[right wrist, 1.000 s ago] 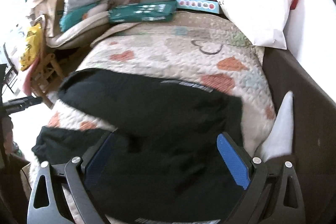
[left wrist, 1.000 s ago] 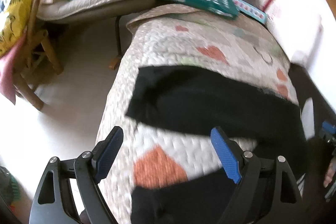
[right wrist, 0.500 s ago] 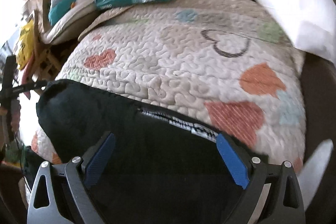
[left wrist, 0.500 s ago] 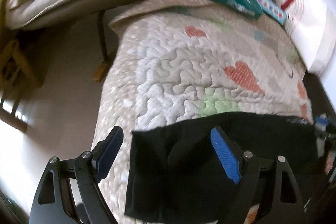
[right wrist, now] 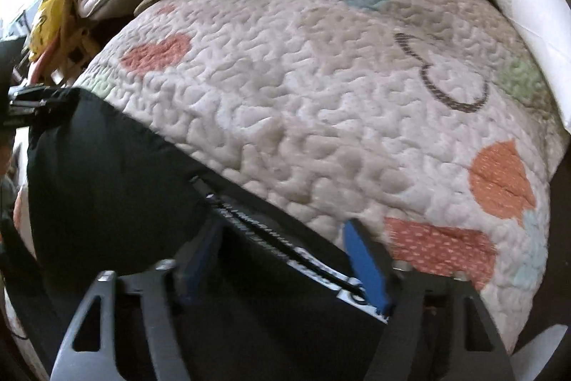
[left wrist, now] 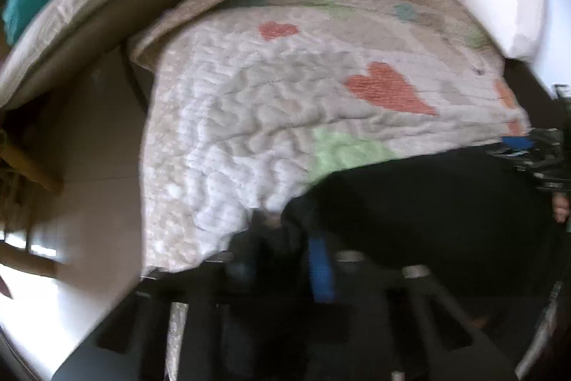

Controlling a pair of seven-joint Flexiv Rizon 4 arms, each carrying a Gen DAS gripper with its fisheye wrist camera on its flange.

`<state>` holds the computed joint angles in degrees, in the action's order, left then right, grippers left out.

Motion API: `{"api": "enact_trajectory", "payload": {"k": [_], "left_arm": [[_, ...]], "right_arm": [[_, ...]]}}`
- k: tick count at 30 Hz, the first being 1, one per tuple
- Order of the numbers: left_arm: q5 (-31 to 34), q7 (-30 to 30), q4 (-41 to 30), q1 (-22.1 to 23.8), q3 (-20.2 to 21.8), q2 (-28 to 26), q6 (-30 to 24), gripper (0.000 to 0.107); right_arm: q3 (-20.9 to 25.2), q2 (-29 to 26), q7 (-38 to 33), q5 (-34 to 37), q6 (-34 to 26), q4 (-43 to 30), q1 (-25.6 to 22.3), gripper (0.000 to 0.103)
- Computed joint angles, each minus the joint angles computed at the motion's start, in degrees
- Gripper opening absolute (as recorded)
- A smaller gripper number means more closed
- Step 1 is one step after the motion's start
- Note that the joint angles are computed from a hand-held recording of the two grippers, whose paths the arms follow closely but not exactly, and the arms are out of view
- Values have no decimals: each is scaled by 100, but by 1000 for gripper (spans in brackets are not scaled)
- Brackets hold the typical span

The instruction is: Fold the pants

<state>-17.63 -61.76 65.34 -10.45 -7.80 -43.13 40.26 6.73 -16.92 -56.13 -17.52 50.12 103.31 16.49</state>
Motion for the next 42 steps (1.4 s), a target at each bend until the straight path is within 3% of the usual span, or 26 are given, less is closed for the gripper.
{"api": "enact_trajectory", "payload": {"k": [1, 3, 6, 15, 20, 26, 30, 34, 37, 40, 41, 42], "left_arm": [[80, -15, 33, -50, 47, 49, 72, 17], [240, 12, 124, -134, 106, 143, 212, 16], [340, 8, 344, -201, 112, 348, 464, 16], [-171, 383, 1747, 13, -152, 1548, 1360, 16], [-1141, 1224, 3134, 223, -369, 2669, 1895, 16], [-2307, 2283, 4722, -33, -80, 3859, 2233, 16], [-2003, 2355, 5585, -334, 255, 4370, 2334, 17], [-771, 1769, 6158, -369, 441, 4641, 2321, 24], [-305, 1567, 6366, -352, 539, 4849, 2296, 30], [-622, 1704, 6468, -384, 702, 5087, 2167, 43], [-758, 1739, 6474, -377, 766, 5179, 2094, 48], [-865, 1779, 6481, -367, 821, 5252, 2044, 50]], "right_arm": [[42, -1, -55, 85, 48, -14, -14, 50], [53, 28, -40, 124, 27, -21, 5, 27], [-16, 189, 271, -76, -4, 83, 72, 11], [149, 905, 1189, -811, -378, 433, 305, 7], [467, 1542, 1794, -1068, -868, 796, 449, 7], [1007, 2313, 2625, -915, -1392, 1329, 707, 7], [1341, 2614, 3011, -573, -1802, 1547, 999, 7], [1530, 2640, 3193, -164, -2221, 1624, 1324, 7], [1561, 2595, 3268, 210, -2386, 1630, 1506, 12], [1582, 2518, 3355, 310, -2725, 1537, 1638, 22], [1590, 2532, 3397, 332, -2764, 1540, 1670, 39], [1588, 2572, 3417, 395, -2743, 1551, 1692, 61]]}}
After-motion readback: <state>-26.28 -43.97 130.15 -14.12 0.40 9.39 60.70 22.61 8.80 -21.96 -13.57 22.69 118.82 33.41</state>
